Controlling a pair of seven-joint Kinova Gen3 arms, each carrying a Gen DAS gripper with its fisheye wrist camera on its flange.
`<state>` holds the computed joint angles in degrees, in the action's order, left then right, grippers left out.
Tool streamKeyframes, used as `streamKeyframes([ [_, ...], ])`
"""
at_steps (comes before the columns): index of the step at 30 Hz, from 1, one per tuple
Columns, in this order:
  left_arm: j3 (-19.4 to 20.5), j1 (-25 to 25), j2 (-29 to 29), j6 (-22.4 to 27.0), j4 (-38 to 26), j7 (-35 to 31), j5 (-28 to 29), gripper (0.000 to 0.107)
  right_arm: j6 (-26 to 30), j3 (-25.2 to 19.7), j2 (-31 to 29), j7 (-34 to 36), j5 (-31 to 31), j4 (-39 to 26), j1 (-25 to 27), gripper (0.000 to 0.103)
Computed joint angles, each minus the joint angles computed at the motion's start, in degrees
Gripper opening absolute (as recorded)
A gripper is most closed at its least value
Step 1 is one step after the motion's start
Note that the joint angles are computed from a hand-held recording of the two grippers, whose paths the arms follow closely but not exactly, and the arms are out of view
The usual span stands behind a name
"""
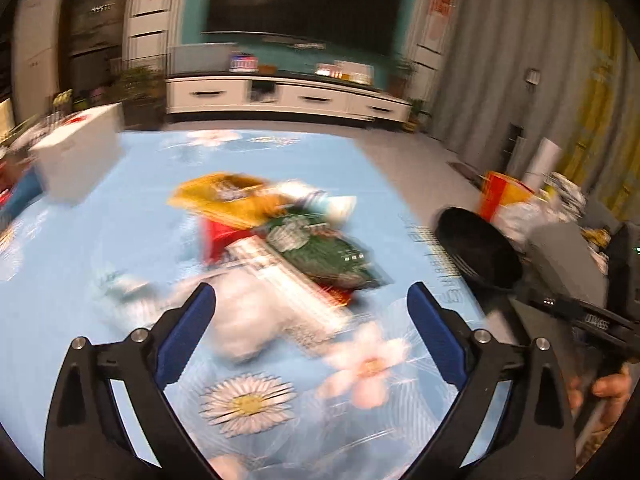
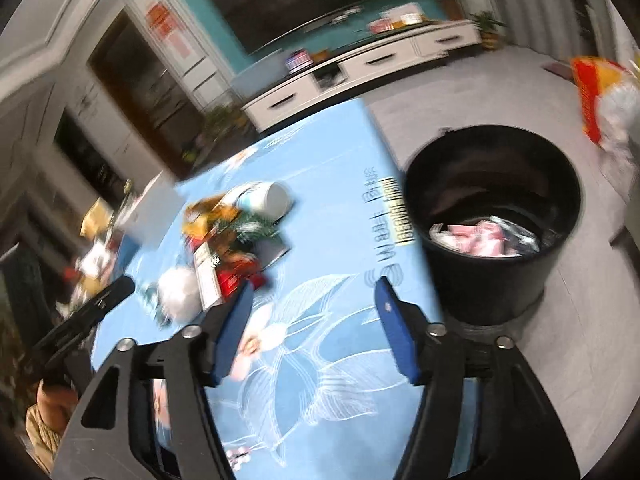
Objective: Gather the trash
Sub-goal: 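Grasp the blue face mask with left tool while right tool grasps the white plastic bag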
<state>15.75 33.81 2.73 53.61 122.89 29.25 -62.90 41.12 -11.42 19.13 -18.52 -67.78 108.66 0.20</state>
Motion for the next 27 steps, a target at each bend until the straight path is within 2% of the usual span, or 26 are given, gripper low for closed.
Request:
streamKeyframes([
  [3,0.66,0.15,-3.47,3.45,5.07,5.24,4.78,0.097,-0.21,-1.19,-1.19,0.39,2.45,0.33,-2.69,0.074],
  [6,2.22,-0.74,-6.30,4.28,9.59,10.25,8.35,0.097,-0.73,-2.46,-1.86,0.44,5.37,0.22,-6.17,0.086],
  [12,4.71,-3.71,-9.95,0.65,16.67,17.04,10.22,0.097,-6.60,-5.30,-2.03,-2.48,12.49,-0.09,-14.71,0.087],
  [17,5.86,-6.53,-10.72,-2.47,19.75,20.74,7.05,0.097,-14.07,-8.36,-1.05,-5.07,17.15,-0.54,-19.09,0.087],
  [22,3.47,-10.70,-10.67,-8.03,21.45,21.51,1.11,0.097,-21.45,-10.77,0.36,-8.63,23.50,-1.50,-22.36,0.087],
  [27,0.42,-14.80,-9.68,-13.40,21.90,21.61,-5.59,0.097,-24.40,-10.32,2.76,-14.98,30.64,-4.03,-25.95,0.086],
])
